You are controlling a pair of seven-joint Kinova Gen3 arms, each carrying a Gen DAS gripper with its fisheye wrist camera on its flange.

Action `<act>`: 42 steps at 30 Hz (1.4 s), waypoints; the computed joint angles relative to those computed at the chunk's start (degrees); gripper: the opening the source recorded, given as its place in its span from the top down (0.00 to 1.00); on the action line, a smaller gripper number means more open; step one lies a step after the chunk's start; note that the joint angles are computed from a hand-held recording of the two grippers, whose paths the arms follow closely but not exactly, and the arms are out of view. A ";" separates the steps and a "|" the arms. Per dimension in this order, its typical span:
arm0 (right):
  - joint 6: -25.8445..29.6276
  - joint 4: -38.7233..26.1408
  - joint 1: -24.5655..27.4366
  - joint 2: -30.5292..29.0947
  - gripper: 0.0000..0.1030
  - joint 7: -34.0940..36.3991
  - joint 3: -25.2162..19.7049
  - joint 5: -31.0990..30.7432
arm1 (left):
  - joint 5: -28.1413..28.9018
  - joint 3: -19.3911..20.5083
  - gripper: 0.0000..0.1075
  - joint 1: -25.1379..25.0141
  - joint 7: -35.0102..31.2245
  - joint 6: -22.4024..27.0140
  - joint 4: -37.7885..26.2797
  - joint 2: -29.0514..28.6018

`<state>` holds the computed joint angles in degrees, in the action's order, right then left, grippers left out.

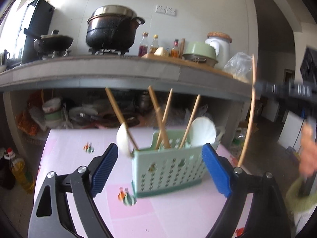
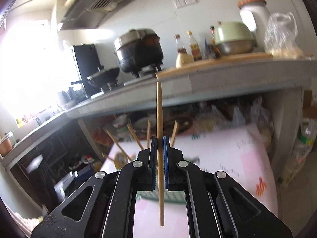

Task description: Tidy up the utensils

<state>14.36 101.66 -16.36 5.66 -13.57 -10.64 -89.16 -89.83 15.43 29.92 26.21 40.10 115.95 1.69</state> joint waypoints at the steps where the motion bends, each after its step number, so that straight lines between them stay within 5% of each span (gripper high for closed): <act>1: 0.27 -1.21 -0.01 0.29 0.96 1.14 -0.05 -0.72 | 0.49 0.11 0.19 0.15 1.04 0.31 0.69 -0.13; 9: -1.64 -12.47 -2.39 6.54 0.96 -0.85 -0.28 2.00 | -0.83 0.78 0.12 1.04 5.77 1.87 4.55 -0.17; 19: -8.04 -18.53 -28.07 14.40 0.96 -23.09 24.52 21.96 | -1.28 -0.13 0.10 -0.79 7.10 -1.74 6.16 -0.75; 25: -3.71 -19.60 -38.27 17.97 0.95 -37.07 38.02 34.01 | -0.87 -0.19 0.10 -1.22 7.25 -2.11 6.56 -0.51; 30: -4.82 -17.10 -36.71 15.95 0.68 -43.17 34.71 41.81 | -0.84 0.11 0.10 -0.84 7.13 -1.30 6.53 -0.38; 34: -9.25 -13.00 -37.14 12.85 0.57 -45.12 33.30 44.71 | 0.28 0.57 0.10 -0.05 6.05 0.63 5.82 -0.07; 39: -17.36 -4.87 -31.77 6.57 0.45 -49.20 24.12 48.27 | 1.69 0.62 0.10 0.55 5.32 1.14 5.29 -0.49; 42: -20.10 0.01 -34.01 3.76 0.43 -50.11 25.01 44.30 | 3.81 0.49 0.10 0.32 4.15 0.36 5.04 -0.99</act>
<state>-5.73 101.68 -50.37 9.41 -63.68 14.37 -44.86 -86.02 15.92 30.24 30.37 40.45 120.99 0.70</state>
